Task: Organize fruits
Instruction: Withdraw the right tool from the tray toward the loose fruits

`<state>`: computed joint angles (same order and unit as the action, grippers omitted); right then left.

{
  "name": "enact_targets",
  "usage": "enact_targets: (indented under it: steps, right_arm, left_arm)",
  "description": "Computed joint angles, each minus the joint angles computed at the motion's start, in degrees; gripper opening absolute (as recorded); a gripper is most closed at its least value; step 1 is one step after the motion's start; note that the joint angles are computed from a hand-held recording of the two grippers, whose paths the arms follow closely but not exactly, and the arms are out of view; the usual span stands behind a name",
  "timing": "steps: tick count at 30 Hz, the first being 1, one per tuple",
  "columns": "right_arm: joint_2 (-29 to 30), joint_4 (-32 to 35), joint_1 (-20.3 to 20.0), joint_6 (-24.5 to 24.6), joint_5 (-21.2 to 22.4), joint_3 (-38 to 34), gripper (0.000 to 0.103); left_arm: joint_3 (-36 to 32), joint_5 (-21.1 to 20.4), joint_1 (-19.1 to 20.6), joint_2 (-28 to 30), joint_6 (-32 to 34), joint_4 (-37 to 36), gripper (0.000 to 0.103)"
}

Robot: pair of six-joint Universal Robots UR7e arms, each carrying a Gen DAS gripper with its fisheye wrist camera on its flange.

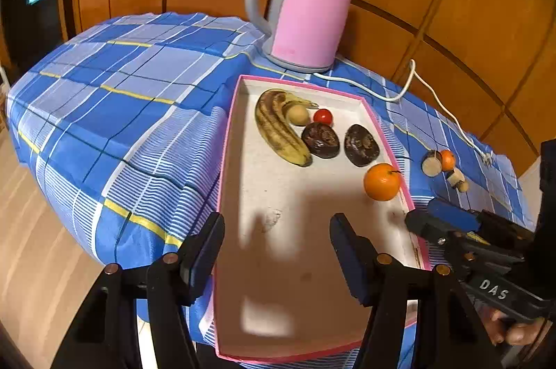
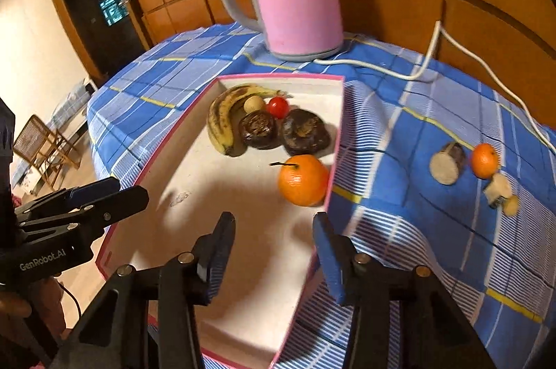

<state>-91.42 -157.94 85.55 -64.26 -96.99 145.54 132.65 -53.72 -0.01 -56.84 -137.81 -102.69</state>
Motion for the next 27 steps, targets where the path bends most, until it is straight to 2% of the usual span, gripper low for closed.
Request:
enact_targets:
  steps: [12,21,27]
  right_arm:
    - [-7.40,0.39,-5.19,-0.44,3.07,-0.09,0.047]
    - [-7.51,-5.05,-11.28,1.16,1.50,-2.29,0.047]
    - [-6.23,-7.87,-13.78,2.66,0.03,-3.76,0.047]
  left_arm:
    - [-3.41,1.94,0.74,2.71,5.48,0.22,0.064]
    - [-5.95,4.19,2.53,5.25,12.26,-2.16,0.064]
    - [-7.51,5.82,3.93,7.28,18.67,-5.96,0.064]
